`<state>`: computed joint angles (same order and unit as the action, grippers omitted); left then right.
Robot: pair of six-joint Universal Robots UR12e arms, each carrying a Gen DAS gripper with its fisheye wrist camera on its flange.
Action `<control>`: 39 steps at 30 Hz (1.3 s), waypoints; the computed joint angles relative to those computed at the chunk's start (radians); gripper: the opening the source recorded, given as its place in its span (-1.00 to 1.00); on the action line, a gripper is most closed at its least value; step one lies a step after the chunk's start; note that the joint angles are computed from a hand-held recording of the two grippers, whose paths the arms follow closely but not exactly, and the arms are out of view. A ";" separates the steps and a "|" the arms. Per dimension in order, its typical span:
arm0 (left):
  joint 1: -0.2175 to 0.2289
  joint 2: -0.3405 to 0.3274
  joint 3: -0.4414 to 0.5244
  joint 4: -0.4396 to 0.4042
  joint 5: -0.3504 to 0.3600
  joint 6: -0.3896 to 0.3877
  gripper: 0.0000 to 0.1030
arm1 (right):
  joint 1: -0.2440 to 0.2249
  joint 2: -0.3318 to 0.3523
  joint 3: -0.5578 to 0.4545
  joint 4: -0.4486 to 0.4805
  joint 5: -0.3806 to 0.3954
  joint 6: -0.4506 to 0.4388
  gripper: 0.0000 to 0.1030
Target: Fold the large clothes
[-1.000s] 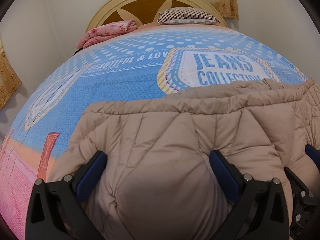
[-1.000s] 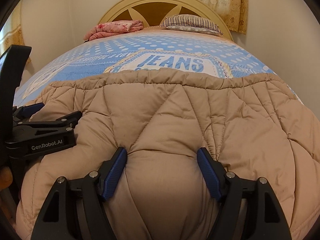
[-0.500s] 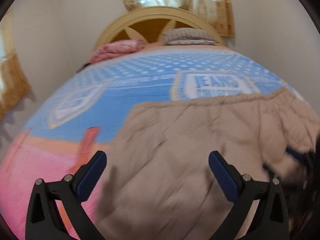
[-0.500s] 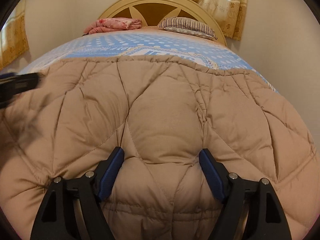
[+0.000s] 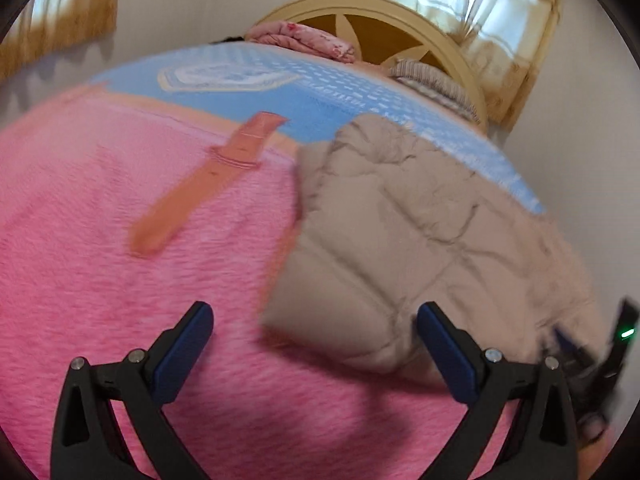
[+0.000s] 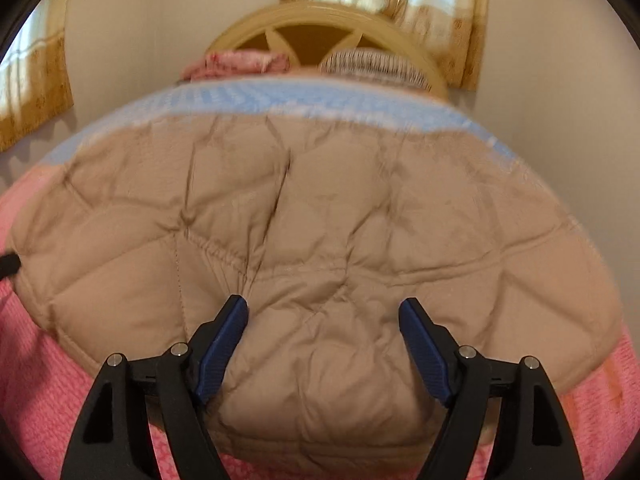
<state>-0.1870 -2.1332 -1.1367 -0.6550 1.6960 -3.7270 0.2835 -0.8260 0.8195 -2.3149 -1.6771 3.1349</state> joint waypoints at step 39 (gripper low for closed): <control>-0.069 -0.062 0.187 0.380 -0.175 0.592 -0.66 | -0.062 -0.131 0.218 -0.123 0.655 0.025 0.42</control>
<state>-0.2558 -2.1955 -0.9497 -0.2749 1.5210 -3.1345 0.2210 -0.9575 1.0372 -2.4383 -1.0217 3.1602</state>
